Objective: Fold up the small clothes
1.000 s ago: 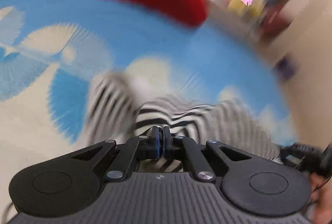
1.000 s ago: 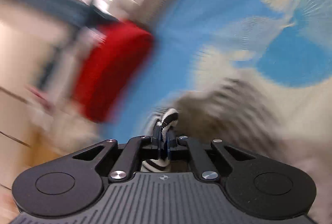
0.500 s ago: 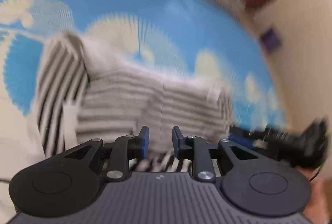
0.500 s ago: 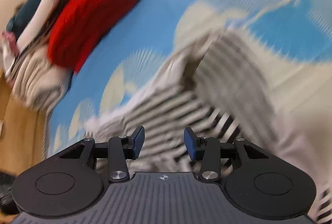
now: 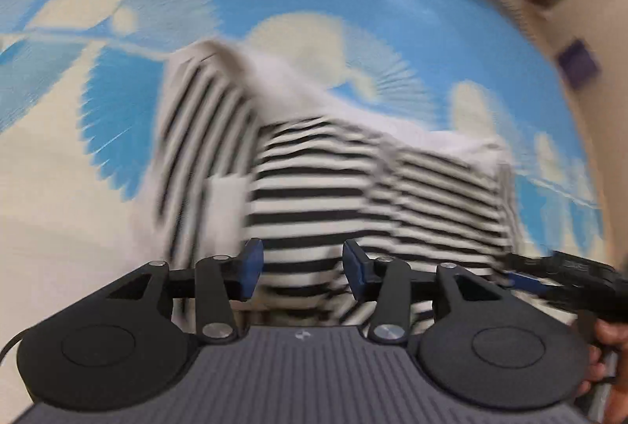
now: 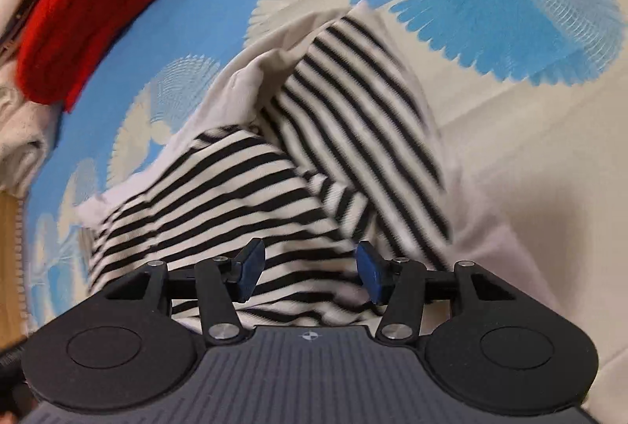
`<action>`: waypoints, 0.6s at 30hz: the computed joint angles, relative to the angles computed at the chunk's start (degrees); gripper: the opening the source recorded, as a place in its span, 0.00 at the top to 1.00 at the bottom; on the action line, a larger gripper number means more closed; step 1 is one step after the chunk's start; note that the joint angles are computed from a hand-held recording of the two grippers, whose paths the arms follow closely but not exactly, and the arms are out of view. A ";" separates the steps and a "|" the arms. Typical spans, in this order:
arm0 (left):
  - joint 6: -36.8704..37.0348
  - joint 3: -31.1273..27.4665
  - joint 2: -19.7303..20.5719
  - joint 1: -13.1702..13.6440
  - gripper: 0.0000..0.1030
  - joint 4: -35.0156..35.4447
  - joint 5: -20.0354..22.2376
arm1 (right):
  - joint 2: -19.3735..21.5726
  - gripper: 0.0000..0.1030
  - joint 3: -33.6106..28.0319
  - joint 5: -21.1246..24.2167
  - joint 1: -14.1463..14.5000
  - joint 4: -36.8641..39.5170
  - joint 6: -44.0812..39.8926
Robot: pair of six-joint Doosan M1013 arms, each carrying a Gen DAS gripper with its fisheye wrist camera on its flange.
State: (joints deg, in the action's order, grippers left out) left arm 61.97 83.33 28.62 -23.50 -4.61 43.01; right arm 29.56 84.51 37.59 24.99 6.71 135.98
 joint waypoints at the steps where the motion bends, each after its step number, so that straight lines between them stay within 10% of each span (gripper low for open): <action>1: -1.61 -1.13 0.86 -0.12 0.49 1.57 2.16 | 0.08 0.48 -0.29 0.74 0.38 -3.57 2.36; 5: -2.06 -0.43 1.46 0.89 0.51 -0.32 3.67 | -0.46 0.48 -0.42 1.01 0.82 -8.69 4.88; 8: -0.61 0.21 0.95 1.05 0.90 -3.12 2.82 | 1.01 0.49 -1.23 2.70 0.66 -6.29 2.33; 11: 2.27 0.94 -0.15 0.49 0.99 -3.69 -0.30 | 1.71 0.88 -1.23 2.51 0.58 -3.81 0.84; 15: 9.30 3.82 -3.26 1.01 0.99 -11.04 -9.27 | -1.36 0.96 2.84 -9.82 0.33 -3.65 2.83; 18: 1.38 3.54 -3.16 0.66 0.99 -3.04 -8.52 | -2.94 0.96 5.33 -17.38 0.02 -4.79 5.53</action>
State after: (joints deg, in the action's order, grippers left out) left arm 63.34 86.86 25.46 -22.84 -7.66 34.49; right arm 26.62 89.84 20.22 25.02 1.92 141.51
